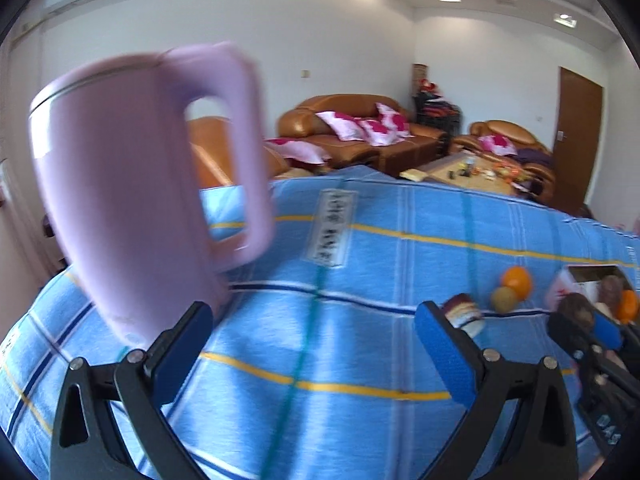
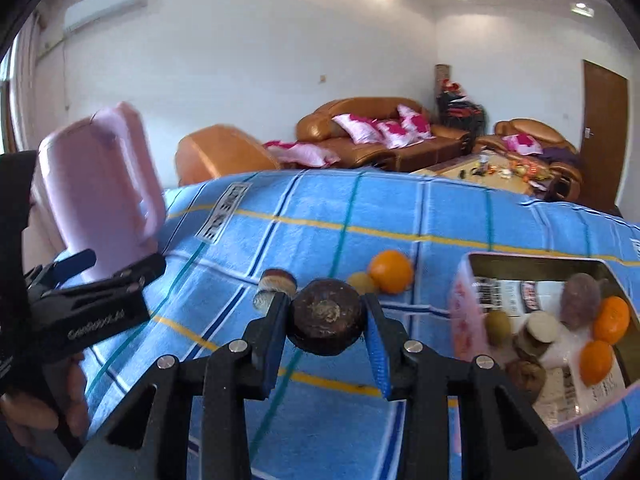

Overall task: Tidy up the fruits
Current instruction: 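Grasp the layered cake slice with the left gripper while the right gripper holds the dark fruit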

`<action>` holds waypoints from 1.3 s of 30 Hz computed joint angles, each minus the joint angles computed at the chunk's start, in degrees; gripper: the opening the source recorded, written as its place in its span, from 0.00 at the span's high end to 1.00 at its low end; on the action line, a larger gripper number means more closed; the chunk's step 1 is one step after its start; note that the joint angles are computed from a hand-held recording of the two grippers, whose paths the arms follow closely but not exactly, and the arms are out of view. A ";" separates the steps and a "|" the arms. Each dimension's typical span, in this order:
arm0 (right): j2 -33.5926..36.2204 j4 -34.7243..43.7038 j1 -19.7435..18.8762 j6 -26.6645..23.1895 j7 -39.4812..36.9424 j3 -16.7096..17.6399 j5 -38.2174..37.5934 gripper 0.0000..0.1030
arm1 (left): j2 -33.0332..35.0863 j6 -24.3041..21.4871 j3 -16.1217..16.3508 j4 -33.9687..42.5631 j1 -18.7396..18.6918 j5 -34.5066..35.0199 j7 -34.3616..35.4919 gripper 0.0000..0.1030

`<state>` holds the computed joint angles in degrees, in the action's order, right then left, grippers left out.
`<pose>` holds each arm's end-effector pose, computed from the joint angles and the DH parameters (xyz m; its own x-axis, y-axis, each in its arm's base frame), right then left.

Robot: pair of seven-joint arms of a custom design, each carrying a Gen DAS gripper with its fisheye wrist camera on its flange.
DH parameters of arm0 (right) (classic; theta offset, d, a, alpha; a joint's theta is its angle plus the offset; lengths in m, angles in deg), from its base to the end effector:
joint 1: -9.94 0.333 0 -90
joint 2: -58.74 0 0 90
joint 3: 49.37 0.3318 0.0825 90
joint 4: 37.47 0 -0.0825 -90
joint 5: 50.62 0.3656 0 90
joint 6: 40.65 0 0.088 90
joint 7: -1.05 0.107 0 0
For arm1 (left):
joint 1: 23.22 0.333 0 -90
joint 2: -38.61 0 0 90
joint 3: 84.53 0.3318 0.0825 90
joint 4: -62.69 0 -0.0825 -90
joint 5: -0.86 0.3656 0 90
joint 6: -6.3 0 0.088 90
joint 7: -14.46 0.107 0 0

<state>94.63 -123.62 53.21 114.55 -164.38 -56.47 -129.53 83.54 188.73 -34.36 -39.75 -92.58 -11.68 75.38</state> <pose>0.5584 0.4749 0.3641 0.0527 -0.9954 -0.0799 -0.5206 0.0409 -0.8528 0.6150 -0.3380 0.3655 -0.0345 -0.9994 0.0010 -0.5638 0.0187 -0.8257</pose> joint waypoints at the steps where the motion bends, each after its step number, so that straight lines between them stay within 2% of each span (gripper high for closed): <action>1: 0.09 0.28 0.17 -0.68 0.60 -0.33 -0.20 0.62 | -0.88 -0.34 -2.30 1.20 1.84 0.50 0.89 0.00; 2: 0.01 0.41 0.50 -1.84 1.17 -0.64 -0.41 0.62 | -1.84 -1.49 -6.28 3.50 5.08 1.27 2.00 0.01; 4: -0.94 -0.55 1.37 -4.95 3.46 -1.29 -1.82 0.62 | -1.66 -4.81 -11.63 8.25 9.78 3.01 2.48 0.03; 7: -2.44 -2.32 0.97 -7.60 6.44 -0.95 -3.79 0.62 | -0.12 -9.34 -18.62 15.05 15.73 4.56 3.21 0.12; 9: -3.40 -3.63 0.47 -9.17 7.71 -0.31 -4.91 0.62 | 0.14 -10.92 -26.22 18.25 21.20 4.18 5.01 0.14; 10: -3.83 -4.12 0.03 -9.80 8.46 0.03 -5.25 0.62 | 0.89 -12.15 -28.90 20.31 23.15 4.14 5.36 0.15; 11: -4.16 -4.51 -0.49 -10.06 9.22 0.41 -5.58 0.62 | 1.55 -13.06 -29.89 21.52 23.74 4.69 5.05 0.15; 13: -4.60 -5.04 -1.48 -10.58 10.23 1.18 -5.74 0.62 | 3.36 -16.02 -30.38 24.87 24.21 6.38 3.83 0.17; 14: -4.64 -5.14 -1.81 -10.87 10.21 1.54 -5.78 0.62 | 4.44 -17.97 -30.54 26.79 24.48 7.17 3.04 0.21; 16: -3.85 -4.12 -2.31 -11.54 9.11 2.19 -5.01 0.62 | 6.25 -22.67 -33.38 31.08 26.91 7.64 3.16 0.25; 18: -3.47 -3.60 -2.44 -11.37 8.89 2.37 -4.87 0.62 | 6.49 -22.97 -33.35 31.75 27.05 9.30 1.48 0.25; 22: -3.39 -3.62 -1.92 -11.90 8.38 2.30 -5.55 0.62 | 8.90 -30.35 -32.66 37.54 26.61 14.83 0.11 0.26; 23: -3.33 -3.54 -1.83 -12.07 8.18 2.32 -5.67 0.62 | 9.06 -30.86 -32.87 38.10 26.63 15.81 -0.37 0.27; 27: -3.01 -3.21 -0.95 -14.12 7.53 2.36 -5.88 0.62 | 8.34 -30.11 -34.78 37.62 27.89 18.47 -2.08 0.41; 29: -2.74 -3.04 -0.76 -14.99 7.07 2.52 -5.41 0.62 | 6.69 -28.60 -35.00 34.71 28.07 20.27 -3.51 0.60; 30: -2.57 -2.92 -0.68 -15.37 6.65 2.64 -4.95 0.62 | 5.92 -28.05 -34.88 33.35 28.04 21.22 -4.54 0.65; 34: -2.51 -2.84 -0.04 -16.28 5.85 2.55 -4.89 0.62 | 1.52 -23.27 -34.61 24.62 28.07 24.32 -9.90 0.65; 39: -3.04 -3.69 0.19 -15.43 6.05 2.57 -6.51 0.62 | -2.56 -16.85 -32.10 15.89 26.49 29.24 -18.12 0.65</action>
